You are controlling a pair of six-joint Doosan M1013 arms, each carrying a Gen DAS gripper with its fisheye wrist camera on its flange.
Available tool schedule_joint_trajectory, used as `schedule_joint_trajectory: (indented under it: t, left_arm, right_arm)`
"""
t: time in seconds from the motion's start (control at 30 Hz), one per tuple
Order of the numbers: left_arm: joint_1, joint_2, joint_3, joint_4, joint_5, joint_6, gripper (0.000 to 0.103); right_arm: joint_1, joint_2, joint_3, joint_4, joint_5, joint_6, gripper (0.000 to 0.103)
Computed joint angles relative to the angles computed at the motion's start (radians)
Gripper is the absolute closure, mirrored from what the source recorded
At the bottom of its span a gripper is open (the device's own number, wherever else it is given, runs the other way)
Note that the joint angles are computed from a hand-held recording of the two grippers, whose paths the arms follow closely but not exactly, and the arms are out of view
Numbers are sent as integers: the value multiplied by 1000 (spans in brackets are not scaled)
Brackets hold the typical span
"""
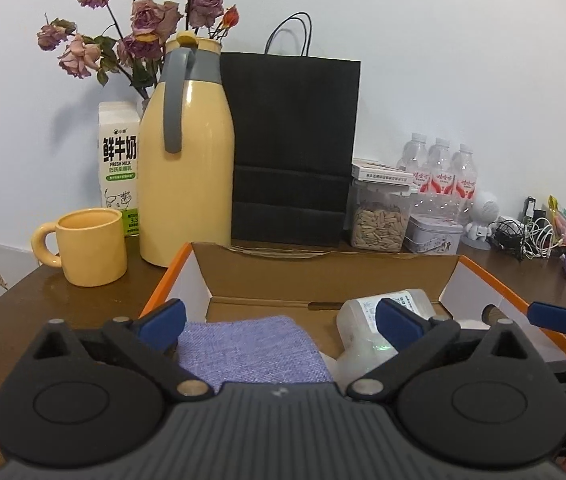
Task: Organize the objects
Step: 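Drop the purple cloth and clear bag into the box, opening both tools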
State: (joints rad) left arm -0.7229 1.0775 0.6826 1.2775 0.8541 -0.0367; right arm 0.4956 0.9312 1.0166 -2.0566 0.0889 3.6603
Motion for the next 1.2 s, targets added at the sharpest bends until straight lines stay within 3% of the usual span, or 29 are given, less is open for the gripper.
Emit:
schedule_joint_trajectory:
  t: [0.3, 0.53, 0.87, 1.07, 1.2]
  left_arm:
    - [0, -15, 28, 26, 0, -57, 0]
    - [-1, -34, 69, 61, -18, -105, 0]
    - [-8, -64, 133, 140, -23, -203, 0]
    - [-15, -88, 171, 148, -38, -220, 0]
    - [-18, -104, 192, 143, -47, -227, 0]
  right_arm:
    - [3, -5, 11, -115, 17, 110, 0]
    - [4, -17, 37, -304, 33, 284, 0]
    - [4, -30, 64, -353, 60, 325, 0]
    - [5, -50, 92, -335, 69, 277, 0]
    - [4, -69, 118, -405, 60, 342, 0]
